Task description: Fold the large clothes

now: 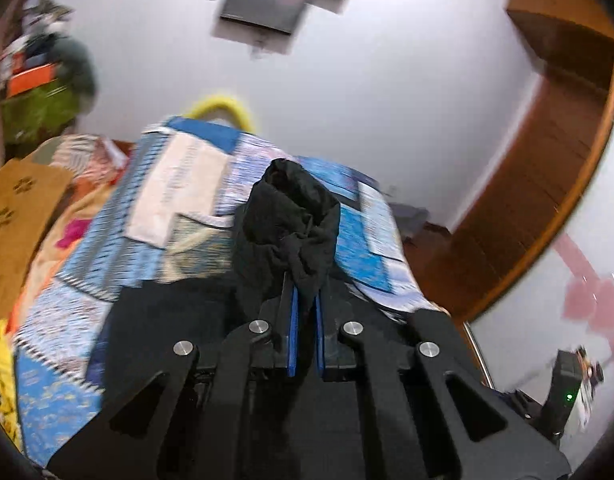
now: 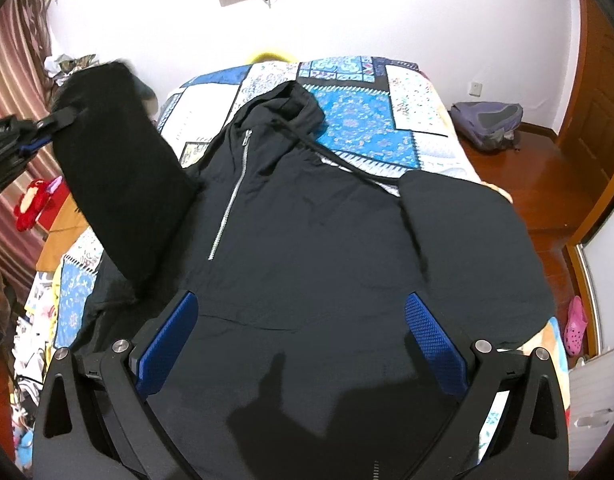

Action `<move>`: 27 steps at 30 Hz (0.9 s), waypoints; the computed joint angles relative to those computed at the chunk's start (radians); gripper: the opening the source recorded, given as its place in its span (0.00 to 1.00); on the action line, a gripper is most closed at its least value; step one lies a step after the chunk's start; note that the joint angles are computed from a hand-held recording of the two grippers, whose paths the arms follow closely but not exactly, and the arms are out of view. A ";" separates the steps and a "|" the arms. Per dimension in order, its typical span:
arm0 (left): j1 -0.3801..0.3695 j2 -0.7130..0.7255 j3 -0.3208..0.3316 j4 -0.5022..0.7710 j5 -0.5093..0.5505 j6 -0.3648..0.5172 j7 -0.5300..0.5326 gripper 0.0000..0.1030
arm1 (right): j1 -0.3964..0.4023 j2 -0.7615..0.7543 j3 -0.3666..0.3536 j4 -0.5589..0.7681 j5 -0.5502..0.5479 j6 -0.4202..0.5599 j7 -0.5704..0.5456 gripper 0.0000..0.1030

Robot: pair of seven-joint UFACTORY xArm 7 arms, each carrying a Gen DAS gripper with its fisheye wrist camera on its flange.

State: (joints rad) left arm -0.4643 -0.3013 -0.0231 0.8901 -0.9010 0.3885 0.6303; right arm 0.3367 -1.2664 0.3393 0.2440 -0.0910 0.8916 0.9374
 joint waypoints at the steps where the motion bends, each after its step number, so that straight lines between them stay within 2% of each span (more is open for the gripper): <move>1: -0.008 0.012 -0.015 0.008 0.008 -0.002 -0.006 0.05 | 0.003 -0.014 -0.007 -0.006 -0.001 0.007 -0.004 1.00; 8: -0.071 0.096 -0.112 0.011 0.084 -0.003 -0.043 0.05 | 0.010 -0.105 -0.032 -0.044 0.012 0.070 -0.026 1.00; 11: -0.099 0.128 -0.138 -0.015 0.075 -0.016 -0.027 0.05 | 0.008 -0.167 -0.025 -0.067 0.021 0.114 -0.007 1.00; 14: -0.106 0.173 -0.160 -0.025 0.086 0.020 -0.050 0.05 | 0.013 -0.238 -0.037 -0.095 0.035 0.164 0.005 1.00; 17: -0.096 0.225 -0.188 -0.015 0.135 0.063 -0.118 0.06 | 0.012 -0.298 -0.045 -0.111 0.045 0.224 0.010 1.00; 19: -0.091 0.249 -0.201 -0.007 0.159 0.096 -0.135 0.10 | 0.009 -0.332 -0.047 -0.118 0.048 0.261 0.011 1.00; 21: -0.080 0.275 -0.207 0.013 0.195 0.150 -0.145 0.31 | 0.003 -0.362 -0.051 -0.123 0.050 0.293 0.009 1.00; 23: -0.071 0.279 -0.215 0.018 0.219 0.182 -0.144 0.34 | -0.009 -0.382 -0.048 -0.121 0.052 0.322 0.012 1.00; 27: -0.064 0.240 -0.222 -0.012 0.300 0.177 -0.185 0.34 | -0.036 -0.448 -0.069 -0.128 0.051 0.366 0.006 1.00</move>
State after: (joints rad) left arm -0.5284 -0.0608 -0.2449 0.8786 -0.6014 0.5651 0.4458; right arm 0.3009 -1.7141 0.2702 0.1162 -0.0399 1.2581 0.9437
